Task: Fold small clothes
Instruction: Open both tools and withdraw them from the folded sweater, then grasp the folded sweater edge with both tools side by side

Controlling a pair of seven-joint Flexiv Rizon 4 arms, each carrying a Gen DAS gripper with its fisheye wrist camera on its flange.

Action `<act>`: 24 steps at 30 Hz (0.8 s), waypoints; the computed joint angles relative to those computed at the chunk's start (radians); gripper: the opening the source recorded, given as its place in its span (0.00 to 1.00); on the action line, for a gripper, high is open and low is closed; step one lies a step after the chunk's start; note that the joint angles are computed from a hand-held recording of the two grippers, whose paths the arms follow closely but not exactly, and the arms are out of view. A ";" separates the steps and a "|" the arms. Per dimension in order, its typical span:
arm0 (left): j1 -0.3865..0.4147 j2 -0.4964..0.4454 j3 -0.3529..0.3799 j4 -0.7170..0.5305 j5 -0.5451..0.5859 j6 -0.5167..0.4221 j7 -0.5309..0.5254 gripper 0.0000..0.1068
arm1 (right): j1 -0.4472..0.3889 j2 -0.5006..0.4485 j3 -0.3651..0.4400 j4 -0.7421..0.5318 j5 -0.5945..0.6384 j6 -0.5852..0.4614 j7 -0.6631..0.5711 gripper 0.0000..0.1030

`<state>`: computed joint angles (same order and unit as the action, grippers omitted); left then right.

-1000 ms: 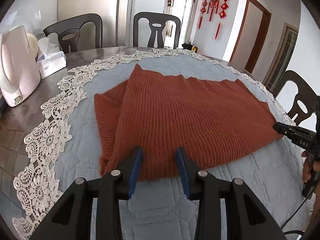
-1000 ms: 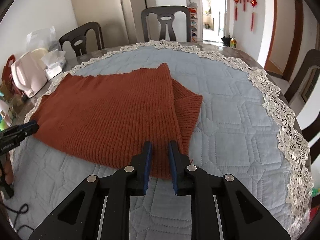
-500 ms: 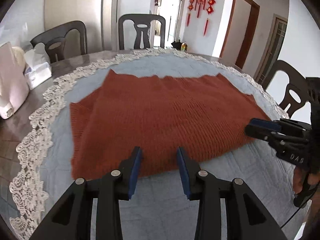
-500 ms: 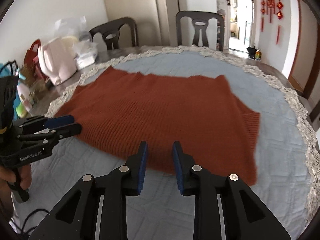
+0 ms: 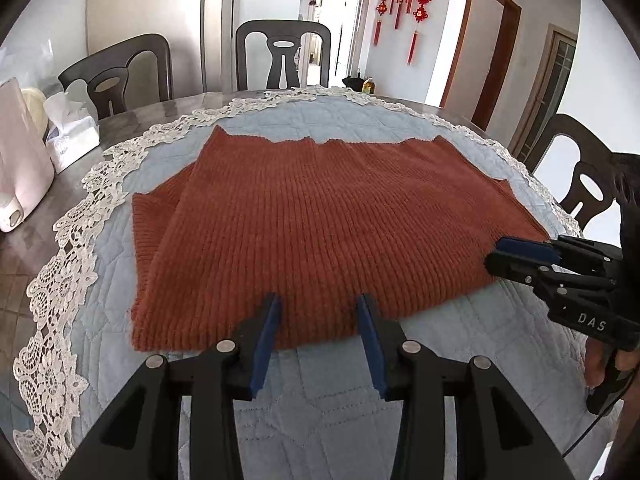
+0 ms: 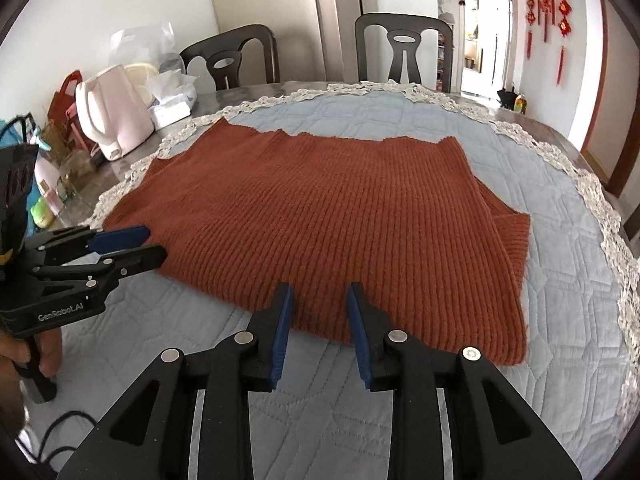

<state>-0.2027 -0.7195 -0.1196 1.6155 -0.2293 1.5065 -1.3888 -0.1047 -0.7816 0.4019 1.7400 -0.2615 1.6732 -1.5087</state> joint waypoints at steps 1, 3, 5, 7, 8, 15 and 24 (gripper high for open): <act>0.003 0.004 -0.003 0.007 -0.001 0.004 -0.001 0.40 | -0.014 0.000 0.013 0.002 0.003 0.001 -0.001 0.34; 0.008 0.011 -0.005 0.018 -0.003 0.014 -0.004 0.40 | -0.029 0.004 0.025 0.011 0.009 0.007 0.001 0.37; 0.016 0.019 -0.011 0.033 -0.006 0.024 -0.008 0.40 | -0.044 0.009 0.033 0.021 0.015 0.016 0.008 0.37; 0.036 0.027 -0.031 0.053 -0.012 0.039 -0.004 0.40 | -0.061 0.013 0.043 0.031 0.018 0.025 0.017 0.37; 0.048 0.031 -0.045 0.064 -0.016 0.046 -0.002 0.40 | -0.073 0.013 0.050 0.035 0.019 0.029 0.022 0.38; 0.160 0.064 -0.150 0.164 -0.064 0.098 -0.007 0.40 | -0.165 -0.001 0.111 0.047 0.032 0.010 0.074 0.40; 0.406 0.033 -0.416 0.256 -0.082 0.178 -0.043 0.43 | -0.298 -0.061 0.246 0.024 0.054 -0.024 0.090 0.45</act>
<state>0.2038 -0.6869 -0.5353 1.8714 -0.3112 1.6844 -1.4321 -0.4026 -0.8427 0.6474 1.7635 -0.2076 1.6495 -1.4192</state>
